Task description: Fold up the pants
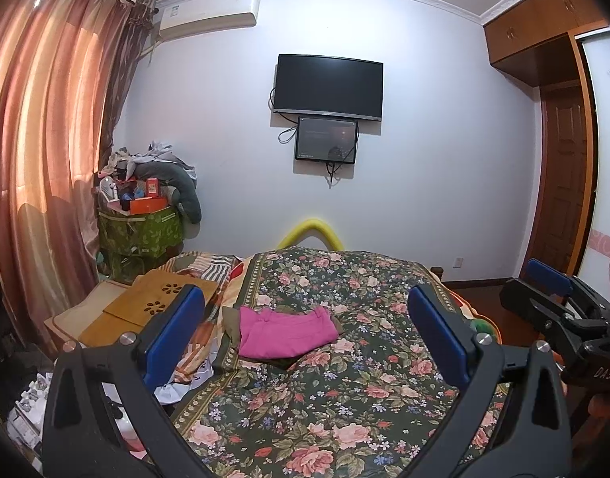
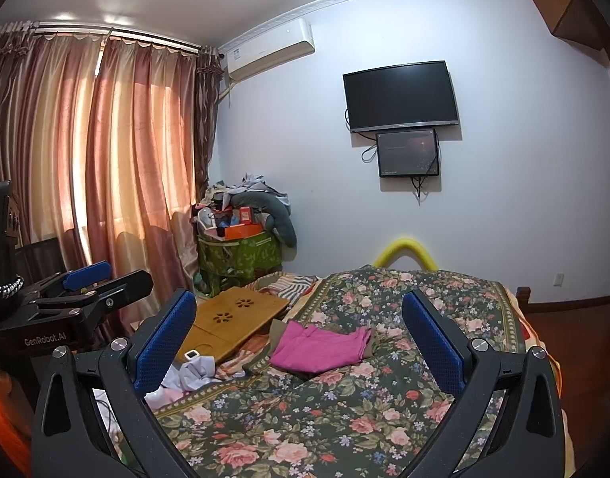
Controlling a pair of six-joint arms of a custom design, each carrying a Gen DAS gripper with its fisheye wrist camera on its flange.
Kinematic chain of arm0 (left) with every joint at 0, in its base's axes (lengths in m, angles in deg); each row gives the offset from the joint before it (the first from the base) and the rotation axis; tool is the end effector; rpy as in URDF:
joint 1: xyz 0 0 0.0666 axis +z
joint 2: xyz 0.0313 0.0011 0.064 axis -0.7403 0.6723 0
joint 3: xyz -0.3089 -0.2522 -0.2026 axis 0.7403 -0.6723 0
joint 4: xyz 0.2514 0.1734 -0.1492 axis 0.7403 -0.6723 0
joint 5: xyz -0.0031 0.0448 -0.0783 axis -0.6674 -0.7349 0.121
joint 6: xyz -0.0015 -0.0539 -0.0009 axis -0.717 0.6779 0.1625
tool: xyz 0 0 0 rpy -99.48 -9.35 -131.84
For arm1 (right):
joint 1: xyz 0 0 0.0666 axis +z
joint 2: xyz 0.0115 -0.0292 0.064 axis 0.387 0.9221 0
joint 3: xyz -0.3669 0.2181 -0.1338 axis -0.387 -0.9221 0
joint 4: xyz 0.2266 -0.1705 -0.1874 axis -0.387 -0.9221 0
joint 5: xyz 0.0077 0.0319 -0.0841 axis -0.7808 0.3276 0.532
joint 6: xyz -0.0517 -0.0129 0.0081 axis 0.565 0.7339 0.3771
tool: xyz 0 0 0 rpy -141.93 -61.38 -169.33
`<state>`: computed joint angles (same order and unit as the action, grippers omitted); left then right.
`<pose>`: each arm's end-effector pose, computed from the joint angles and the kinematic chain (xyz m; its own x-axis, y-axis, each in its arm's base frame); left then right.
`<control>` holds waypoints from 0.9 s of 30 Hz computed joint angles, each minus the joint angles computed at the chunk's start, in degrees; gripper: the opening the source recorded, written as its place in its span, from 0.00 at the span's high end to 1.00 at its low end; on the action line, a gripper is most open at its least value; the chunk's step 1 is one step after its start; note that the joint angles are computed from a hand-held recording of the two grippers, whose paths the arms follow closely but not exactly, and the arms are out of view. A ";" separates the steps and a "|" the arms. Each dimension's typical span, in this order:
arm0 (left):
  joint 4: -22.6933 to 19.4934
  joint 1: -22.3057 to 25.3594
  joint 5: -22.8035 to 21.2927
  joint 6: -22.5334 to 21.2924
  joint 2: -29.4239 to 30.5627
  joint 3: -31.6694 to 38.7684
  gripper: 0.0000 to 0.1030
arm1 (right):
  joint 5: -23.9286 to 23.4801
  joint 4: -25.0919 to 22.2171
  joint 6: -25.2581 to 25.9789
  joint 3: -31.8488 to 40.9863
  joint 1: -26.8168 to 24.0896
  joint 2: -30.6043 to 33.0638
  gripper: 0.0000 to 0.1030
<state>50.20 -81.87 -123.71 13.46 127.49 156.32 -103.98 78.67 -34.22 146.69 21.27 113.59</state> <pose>0.4511 -0.2767 0.5486 -0.2096 -0.0994 -0.9727 -0.1941 0.9792 -0.0583 0.5010 0.0095 0.5463 -0.1570 -0.0243 -0.9873 -0.6240 0.7773 0.0801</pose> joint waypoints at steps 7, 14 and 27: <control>-0.39 -0.29 0.39 -0.78 0.53 0.98 0.00 | 0.15 -0.04 -0.11 0.08 -0.11 -0.03 0.00; -0.92 -0.36 1.49 -0.69 0.83 1.66 0.00 | 0.12 0.11 -0.32 0.21 -0.12 0.07 0.00; -1.57 -0.27 2.22 -0.42 1.39 2.25 0.00 | 1.29 -0.39 -0.53 0.50 0.21 0.35 0.00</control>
<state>48.64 -82.14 -121.49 13.04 128.88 158.57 -102.69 78.28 -34.75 147.19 21.49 113.93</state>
